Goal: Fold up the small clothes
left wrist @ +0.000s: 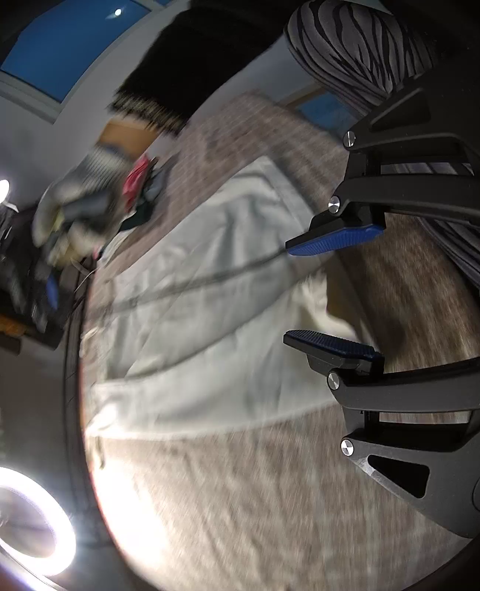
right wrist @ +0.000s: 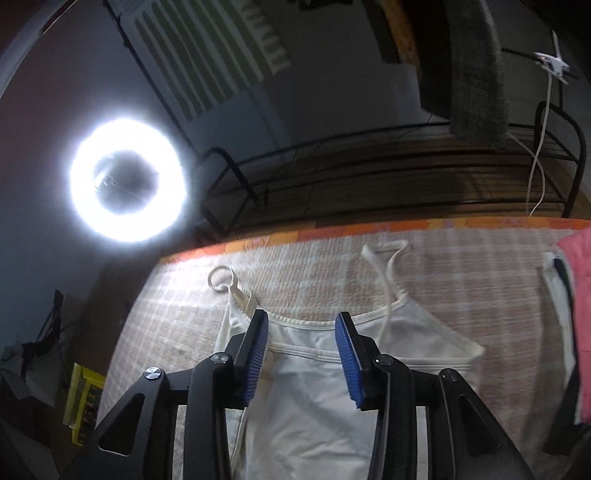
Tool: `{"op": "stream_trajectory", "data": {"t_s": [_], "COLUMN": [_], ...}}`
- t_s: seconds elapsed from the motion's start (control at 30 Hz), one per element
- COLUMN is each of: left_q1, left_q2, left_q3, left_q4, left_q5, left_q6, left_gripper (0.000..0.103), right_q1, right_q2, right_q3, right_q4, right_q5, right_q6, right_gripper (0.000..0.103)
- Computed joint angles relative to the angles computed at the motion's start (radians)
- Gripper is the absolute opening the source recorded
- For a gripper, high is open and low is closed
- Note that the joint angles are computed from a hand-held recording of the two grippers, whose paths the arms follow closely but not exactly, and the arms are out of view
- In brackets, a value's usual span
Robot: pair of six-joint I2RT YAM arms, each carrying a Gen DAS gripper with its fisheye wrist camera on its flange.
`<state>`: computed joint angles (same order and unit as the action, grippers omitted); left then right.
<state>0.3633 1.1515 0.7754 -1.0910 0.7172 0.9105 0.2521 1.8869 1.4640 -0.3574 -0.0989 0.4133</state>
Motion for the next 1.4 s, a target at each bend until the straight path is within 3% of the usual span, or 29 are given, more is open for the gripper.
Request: {"op": "stream_trajectory", "data": {"t_s": [0.1,0.2,0.53,0.7,0.73,0.87,0.97,1.17,1.4], "left_q1": [0.058,0.071,-0.014,-0.199,-0.236,-0.463,-0.653,-0.936,-1.079], "left_q2": [-0.03,-0.063,-0.123,-0.162,-0.171,-0.261,-0.307,-0.301,-0.148], "left_q3": [0.049,0.079,0.205,0.241,0.235,0.105,-0.02,-0.186,-0.228], "left_q4": [0.031,0.115,0.246,0.252,0.256,0.328,0.412,0.548,0.674], "left_q5": [0.0,0.001,-0.042,-0.159,-0.179,-0.303,-0.409,-0.532,-0.546], "left_q6": [-0.02,-0.087,-0.266,-0.369,-0.39,-0.502,-0.616,-0.822,-0.892], "left_gripper": [0.043,0.043,0.043,0.043,0.043,0.043,0.042,0.042,0.042], "right_q1": [-0.016,-0.03,-0.022,-0.1,-0.121,-0.219,-0.342,-0.517,-0.72], "right_q2": [-0.147,-0.293,-0.681,-0.818,-0.833,-0.883,-0.926,-0.909,-0.87], "right_q3": [-0.118,-0.225,-0.472,-0.538,-0.536,-0.55,-0.592,-0.632,-0.676], "right_q4": [0.012,0.008,-0.034,-0.067,-0.095,-0.166,-0.185,-0.221,-0.221], "right_q5": [0.035,0.062,0.206,0.17,0.168,0.09,-0.029,-0.171,-0.362], "right_q6": [-0.013,-0.047,-0.118,-0.155,-0.177,-0.239,-0.285,-0.397,-0.482], "right_gripper": [0.051,0.052,0.06,0.089,0.089,0.088,0.075,0.047,0.045]}}
